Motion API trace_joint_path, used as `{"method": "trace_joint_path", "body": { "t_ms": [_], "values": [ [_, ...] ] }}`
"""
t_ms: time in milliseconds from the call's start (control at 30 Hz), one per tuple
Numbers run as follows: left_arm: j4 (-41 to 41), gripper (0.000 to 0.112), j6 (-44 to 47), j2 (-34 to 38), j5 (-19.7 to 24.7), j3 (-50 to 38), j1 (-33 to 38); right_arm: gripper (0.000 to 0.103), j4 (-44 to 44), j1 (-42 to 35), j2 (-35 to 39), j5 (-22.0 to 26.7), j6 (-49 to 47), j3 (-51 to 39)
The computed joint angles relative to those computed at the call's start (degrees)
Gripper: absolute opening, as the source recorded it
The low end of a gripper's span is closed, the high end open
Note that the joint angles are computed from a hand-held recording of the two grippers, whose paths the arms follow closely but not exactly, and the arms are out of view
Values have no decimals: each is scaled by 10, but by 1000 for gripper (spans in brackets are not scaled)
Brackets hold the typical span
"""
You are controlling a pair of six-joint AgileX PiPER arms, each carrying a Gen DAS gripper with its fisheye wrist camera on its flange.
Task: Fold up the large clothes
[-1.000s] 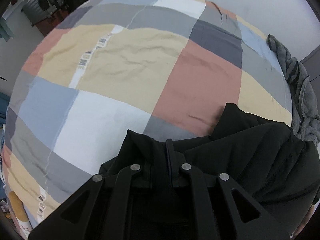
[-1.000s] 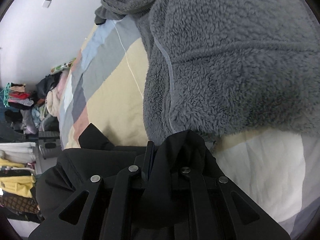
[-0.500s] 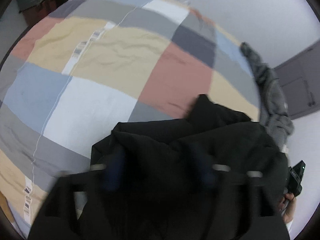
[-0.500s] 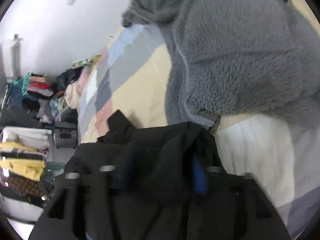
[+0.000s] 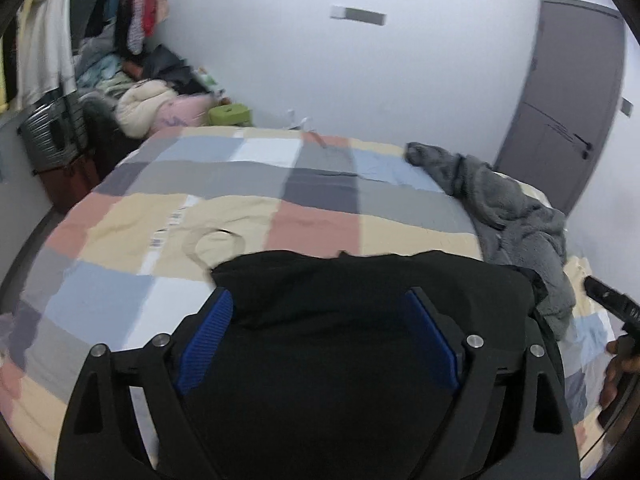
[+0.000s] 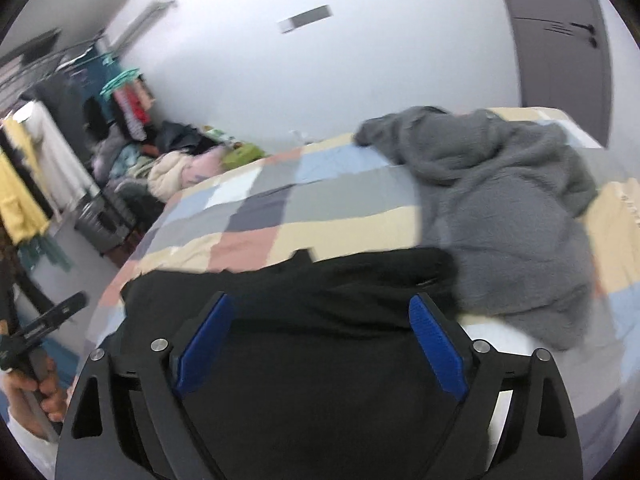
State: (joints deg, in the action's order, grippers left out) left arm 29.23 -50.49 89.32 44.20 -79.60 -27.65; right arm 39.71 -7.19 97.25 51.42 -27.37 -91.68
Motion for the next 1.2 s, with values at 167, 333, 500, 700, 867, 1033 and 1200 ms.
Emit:
{"method": "trace_joint_path", "body": {
  "t_ms": [167,333,500,700,867,1033,1200],
  "values": [
    [0,88,-13,83,-10,-23,-12,90,-5,107,31,-54,-2,54],
    [-2,88,-13,140,-22,-41,3,96,-60,166,63,-135,24,52],
    [-15,89,-16,162,-47,-42,21,102,-63,164,110,-127,27,13],
    [5,89,-26,204,-18,-84,10,103,-81,164,147,-123,40,-21],
    [-2,89,-26,176,-24,-55,11,102,-59,153,122,-105,12,2],
    [70,91,-114,64,-46,65,-10,102,26,94,36,-98,-94,99],
    [210,103,-268,-92,-25,229,-32,102,73,3,-35,-83,-183,177]
  ]
}}
